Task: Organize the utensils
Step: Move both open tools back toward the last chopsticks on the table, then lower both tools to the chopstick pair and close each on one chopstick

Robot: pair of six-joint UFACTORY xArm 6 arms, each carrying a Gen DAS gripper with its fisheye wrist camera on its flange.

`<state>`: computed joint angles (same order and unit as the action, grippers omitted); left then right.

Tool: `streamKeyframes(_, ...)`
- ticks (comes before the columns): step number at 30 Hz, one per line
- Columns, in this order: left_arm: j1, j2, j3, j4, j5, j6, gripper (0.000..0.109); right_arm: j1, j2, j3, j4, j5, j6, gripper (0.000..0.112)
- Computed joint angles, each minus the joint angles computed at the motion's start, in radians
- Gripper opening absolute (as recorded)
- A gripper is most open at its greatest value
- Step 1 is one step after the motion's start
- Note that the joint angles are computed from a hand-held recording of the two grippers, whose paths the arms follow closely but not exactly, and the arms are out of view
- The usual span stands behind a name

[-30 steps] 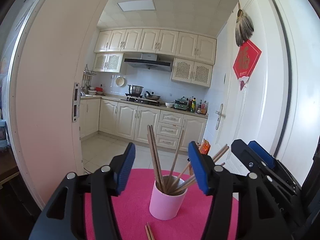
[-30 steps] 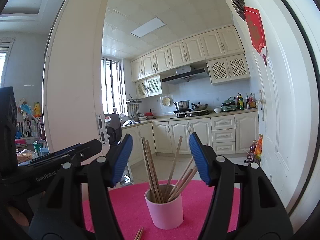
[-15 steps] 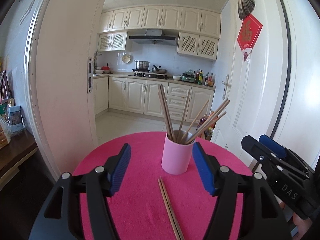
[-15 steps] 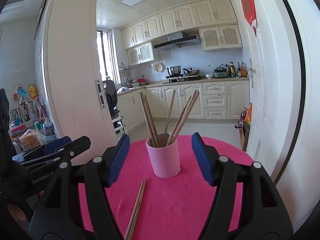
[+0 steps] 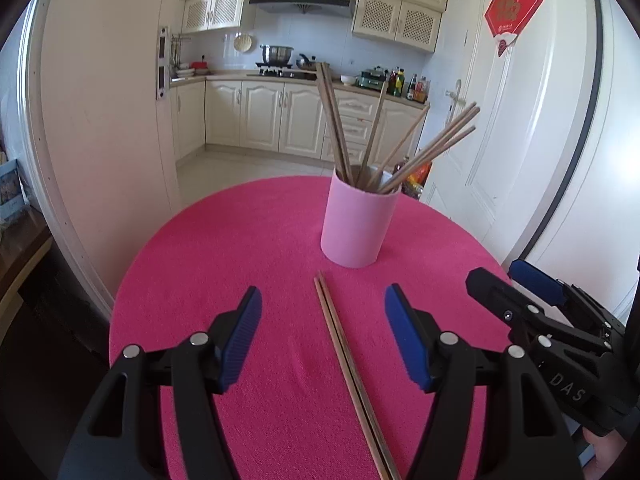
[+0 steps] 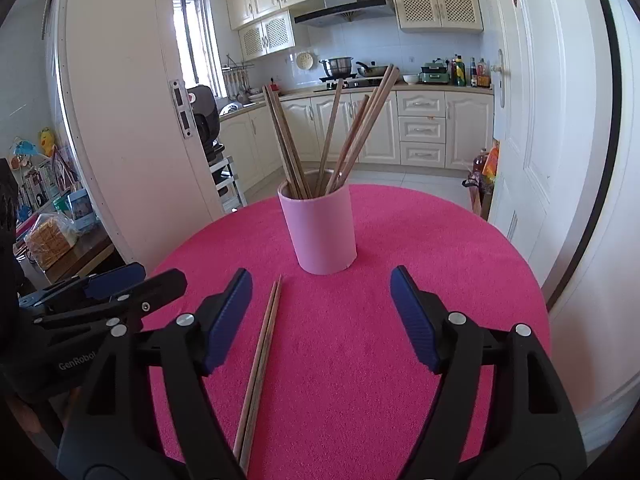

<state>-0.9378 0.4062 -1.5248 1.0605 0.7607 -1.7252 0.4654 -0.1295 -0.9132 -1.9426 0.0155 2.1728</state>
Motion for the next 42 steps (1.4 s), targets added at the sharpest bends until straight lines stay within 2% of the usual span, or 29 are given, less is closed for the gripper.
streamKeyframes(4,0.029,0.038,-0.019,-0.119,-0.036,0.076,0.063,-0.02,0.034,0.003,0.119,-0.026,-0.124,0.074)
streamKeyframes(12,0.082,0.103,-0.044,-0.352,-0.137,0.216,0.063,-0.052,0.071,0.053,0.505,-0.053,-0.505,0.077)
streamKeyframes(14,0.086,0.123,-0.063,-0.416,-0.132,0.262,0.063,-0.055,0.075,0.071,0.613,-0.06,-0.611,0.077)
streamKeyframes(20,0.091,0.164,-0.105,-0.511,-0.111,0.338,0.063,-0.064,0.086,0.095,0.73,-0.078,-0.732,0.077)
streamKeyframes(27,0.082,0.211,-0.176,-0.6,-0.008,0.437,0.063,-0.06,0.089,0.133,0.957,-0.093,-0.955,0.077)
streamKeyframes(39,0.063,0.302,-0.336,-0.626,0.159,0.504,0.063,-0.063,0.091,0.153,1.044,-0.097,-1.04,0.077)
streamKeyframes(42,0.06,0.334,-0.395,-0.638,0.204,0.523,0.063,-0.056,0.088,0.163,1.115,-0.095,-1.108,0.077)
